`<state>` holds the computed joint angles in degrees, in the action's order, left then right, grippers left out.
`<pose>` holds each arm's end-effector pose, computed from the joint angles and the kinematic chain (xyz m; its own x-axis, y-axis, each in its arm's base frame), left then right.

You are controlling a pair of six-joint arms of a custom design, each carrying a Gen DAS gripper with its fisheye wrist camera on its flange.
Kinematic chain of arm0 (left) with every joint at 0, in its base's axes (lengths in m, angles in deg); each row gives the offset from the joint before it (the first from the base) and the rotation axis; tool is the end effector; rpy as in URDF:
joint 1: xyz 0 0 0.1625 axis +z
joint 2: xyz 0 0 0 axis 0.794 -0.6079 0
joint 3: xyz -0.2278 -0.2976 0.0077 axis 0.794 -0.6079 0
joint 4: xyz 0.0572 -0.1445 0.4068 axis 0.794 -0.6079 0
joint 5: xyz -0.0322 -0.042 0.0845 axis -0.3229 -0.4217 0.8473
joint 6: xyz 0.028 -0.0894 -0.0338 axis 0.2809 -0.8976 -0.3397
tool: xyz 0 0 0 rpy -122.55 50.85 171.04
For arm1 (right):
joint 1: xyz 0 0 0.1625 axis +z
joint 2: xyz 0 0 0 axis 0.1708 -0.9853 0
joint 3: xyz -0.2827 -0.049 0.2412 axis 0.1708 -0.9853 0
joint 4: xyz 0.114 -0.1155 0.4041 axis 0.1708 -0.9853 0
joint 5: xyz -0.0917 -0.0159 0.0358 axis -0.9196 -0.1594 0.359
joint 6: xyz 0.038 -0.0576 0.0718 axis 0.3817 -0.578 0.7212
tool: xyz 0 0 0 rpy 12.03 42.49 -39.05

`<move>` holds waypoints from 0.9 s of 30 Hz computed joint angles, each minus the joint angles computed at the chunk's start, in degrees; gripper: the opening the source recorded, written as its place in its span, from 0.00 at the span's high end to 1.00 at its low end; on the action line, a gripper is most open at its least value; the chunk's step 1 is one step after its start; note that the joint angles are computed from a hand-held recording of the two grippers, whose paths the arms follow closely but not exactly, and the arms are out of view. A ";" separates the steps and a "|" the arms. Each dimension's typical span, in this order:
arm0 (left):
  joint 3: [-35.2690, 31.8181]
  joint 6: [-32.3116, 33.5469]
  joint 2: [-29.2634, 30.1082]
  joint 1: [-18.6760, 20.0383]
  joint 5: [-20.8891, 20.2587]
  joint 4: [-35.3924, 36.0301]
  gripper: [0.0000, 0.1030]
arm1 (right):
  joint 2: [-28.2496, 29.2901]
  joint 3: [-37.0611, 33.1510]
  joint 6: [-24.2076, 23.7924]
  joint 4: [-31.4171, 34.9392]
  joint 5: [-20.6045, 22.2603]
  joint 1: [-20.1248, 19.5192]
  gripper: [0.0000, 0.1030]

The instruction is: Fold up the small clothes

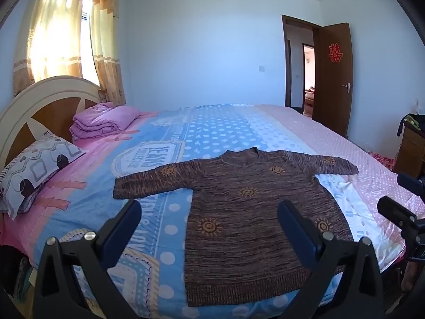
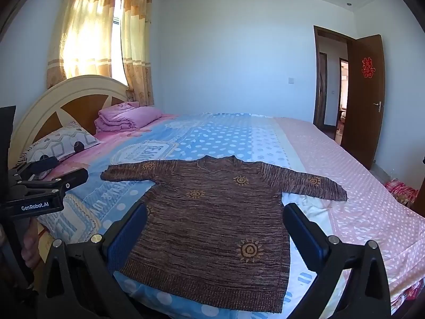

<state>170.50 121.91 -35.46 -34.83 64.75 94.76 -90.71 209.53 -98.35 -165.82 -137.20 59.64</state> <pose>-0.3500 -0.3466 -0.0140 -0.6674 0.1772 -0.7233 0.7117 0.4377 -0.5495 0.0309 -0.3142 0.3880 -0.6631 -0.1103 0.7404 -0.6985 0.4467 -0.5590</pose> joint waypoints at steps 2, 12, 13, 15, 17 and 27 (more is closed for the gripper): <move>-0.01 -0.16 -0.05 -0.01 0.08 0.25 0.00 | -0.18 0.11 -0.03 0.19 0.18 -0.10 0.01; -0.23 0.97 0.36 0.55 -0.14 -1.02 0.00 | -0.20 0.04 -0.04 0.58 0.05 -0.12 0.01; -0.24 0.97 0.36 0.60 -0.14 -1.05 0.00 | -0.26 0.07 -0.03 0.62 0.05 -0.10 0.01; 0.07 0.68 0.53 0.23 -0.44 -1.18 0.00 | -0.26 0.06 -0.03 0.68 -0.08 -0.02 0.01; 0.14 0.68 0.52 0.25 -0.35 -1.20 0.00 | -0.21 0.02 0.04 0.72 -0.21 0.07 0.01; 0.47 0.47 -0.01 0.80 0.28 -1.20 0.00 | -0.37 -0.01 0.08 1.52 -0.20 -0.01 0.01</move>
